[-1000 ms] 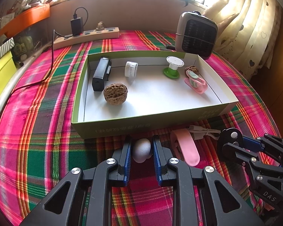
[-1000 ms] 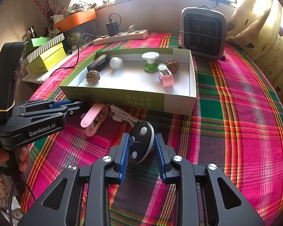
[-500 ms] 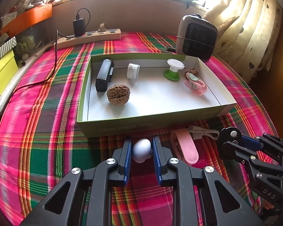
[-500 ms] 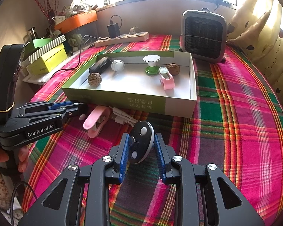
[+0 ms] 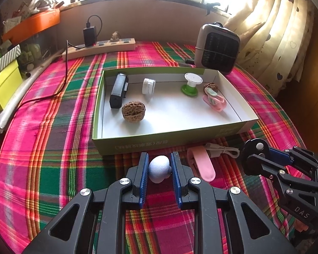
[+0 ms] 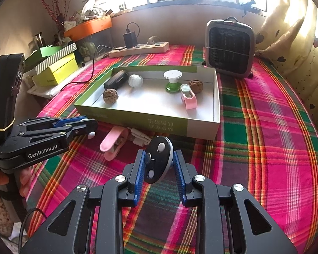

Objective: Organize objects

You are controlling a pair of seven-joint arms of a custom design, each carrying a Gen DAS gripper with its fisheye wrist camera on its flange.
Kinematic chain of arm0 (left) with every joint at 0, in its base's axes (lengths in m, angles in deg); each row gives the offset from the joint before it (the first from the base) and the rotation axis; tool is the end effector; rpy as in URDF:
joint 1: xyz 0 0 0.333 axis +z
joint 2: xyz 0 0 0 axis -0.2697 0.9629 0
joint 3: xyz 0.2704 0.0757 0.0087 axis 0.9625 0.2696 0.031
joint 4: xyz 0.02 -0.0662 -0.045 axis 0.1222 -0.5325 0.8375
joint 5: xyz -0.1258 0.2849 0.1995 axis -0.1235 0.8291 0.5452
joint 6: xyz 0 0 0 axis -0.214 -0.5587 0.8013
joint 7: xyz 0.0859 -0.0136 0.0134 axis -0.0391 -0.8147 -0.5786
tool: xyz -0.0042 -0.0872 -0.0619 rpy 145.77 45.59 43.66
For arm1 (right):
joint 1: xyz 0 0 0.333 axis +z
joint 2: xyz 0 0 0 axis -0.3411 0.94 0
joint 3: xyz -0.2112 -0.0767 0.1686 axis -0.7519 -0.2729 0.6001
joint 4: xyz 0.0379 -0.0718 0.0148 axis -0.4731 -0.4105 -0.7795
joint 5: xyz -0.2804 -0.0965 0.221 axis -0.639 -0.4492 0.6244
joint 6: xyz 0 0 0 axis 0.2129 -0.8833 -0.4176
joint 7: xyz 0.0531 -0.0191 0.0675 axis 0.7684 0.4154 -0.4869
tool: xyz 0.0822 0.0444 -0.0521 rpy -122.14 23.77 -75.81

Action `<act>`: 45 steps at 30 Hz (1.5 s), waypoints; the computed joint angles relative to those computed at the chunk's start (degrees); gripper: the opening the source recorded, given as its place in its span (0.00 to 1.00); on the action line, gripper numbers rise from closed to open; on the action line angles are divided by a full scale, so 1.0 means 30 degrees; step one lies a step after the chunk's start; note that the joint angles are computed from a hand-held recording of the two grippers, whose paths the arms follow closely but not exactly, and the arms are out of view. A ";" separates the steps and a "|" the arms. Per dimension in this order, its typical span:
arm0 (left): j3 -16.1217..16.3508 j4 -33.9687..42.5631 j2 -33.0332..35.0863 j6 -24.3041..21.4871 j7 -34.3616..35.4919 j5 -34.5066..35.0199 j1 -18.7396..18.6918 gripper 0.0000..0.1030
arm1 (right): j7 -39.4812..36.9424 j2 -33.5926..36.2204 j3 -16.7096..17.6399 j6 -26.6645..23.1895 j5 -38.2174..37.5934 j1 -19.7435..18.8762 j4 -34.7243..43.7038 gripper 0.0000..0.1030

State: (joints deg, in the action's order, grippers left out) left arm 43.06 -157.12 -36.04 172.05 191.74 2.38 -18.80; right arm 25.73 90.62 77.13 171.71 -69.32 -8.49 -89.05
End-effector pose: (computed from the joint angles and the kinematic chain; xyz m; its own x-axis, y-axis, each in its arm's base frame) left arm 0.7307 -0.1494 0.2660 -0.4280 -0.8970 0.1108 -0.7180 0.2630 -0.6445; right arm 0.6533 0.1583 0.2717 0.0909 -0.9882 -0.1231 -0.7298 0.0180 -0.6834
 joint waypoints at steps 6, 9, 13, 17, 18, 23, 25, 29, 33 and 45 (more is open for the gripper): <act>-0.0304 -0.0564 -0.0409 0.0445 0.0390 -0.0193 0.0235 0.19 | -0.0074 -0.0148 -0.0149 0.0080 -0.0087 0.0155 -0.0031 0.27; -0.0459 -0.0635 -0.0529 0.0590 0.0624 -0.0331 0.0340 0.19 | -0.0112 -0.0212 -0.0168 0.0212 -0.0120 0.0153 -0.0007 0.27; -0.0476 -0.0469 -0.0542 0.0623 0.0759 -0.0389 0.0327 0.19 | -0.0283 -0.0149 -0.0073 0.0101 -0.0154 0.0026 0.0326 0.27; -0.0453 -0.0153 -0.0427 0.0552 0.0813 -0.0394 0.0276 0.19 | -0.0444 -0.0027 -0.0073 0.0012 -0.0178 0.0009 0.0692 0.27; -0.0438 -0.0040 -0.0374 0.0516 0.0815 -0.0384 0.0253 0.19 | -0.0512 0.0059 -0.0013 -0.0095 -0.0171 -0.0052 0.0883 0.27; -0.0289 0.0964 0.0104 0.0182 0.0760 -0.0211 0.0041 0.19 | -0.0839 0.0368 0.0264 -0.0405 -0.0099 -0.0305 0.1562 0.27; -0.0221 0.1514 0.0381 -0.0021 0.0661 -0.0134 -0.0043 0.19 | -0.1033 0.0560 0.0395 -0.0596 -0.0062 -0.0416 0.1976 0.27; -0.0028 0.2618 0.0982 -0.0497 0.0385 0.0063 -0.0229 0.19 | -0.1545 0.1114 0.0806 -0.1036 0.0122 -0.0784 0.3047 0.27; 0.0287 0.4214 0.1876 -0.1211 -0.0186 0.0381 -0.0484 0.19 | -0.2238 0.1904 0.1200 -0.1712 0.0356 -0.1065 0.4434 0.27; 0.0841 1.0257 0.5427 -0.3947 -0.1820 0.1688 -0.1153 0.19 | -0.5479 0.5755 0.2533 -0.5337 0.2430 -0.1539 1.1084 0.27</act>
State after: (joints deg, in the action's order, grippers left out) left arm 45.58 -126.35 -19.76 160.21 186.28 7.44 -22.26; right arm 9.29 107.89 84.73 155.70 -62.03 -13.10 -55.80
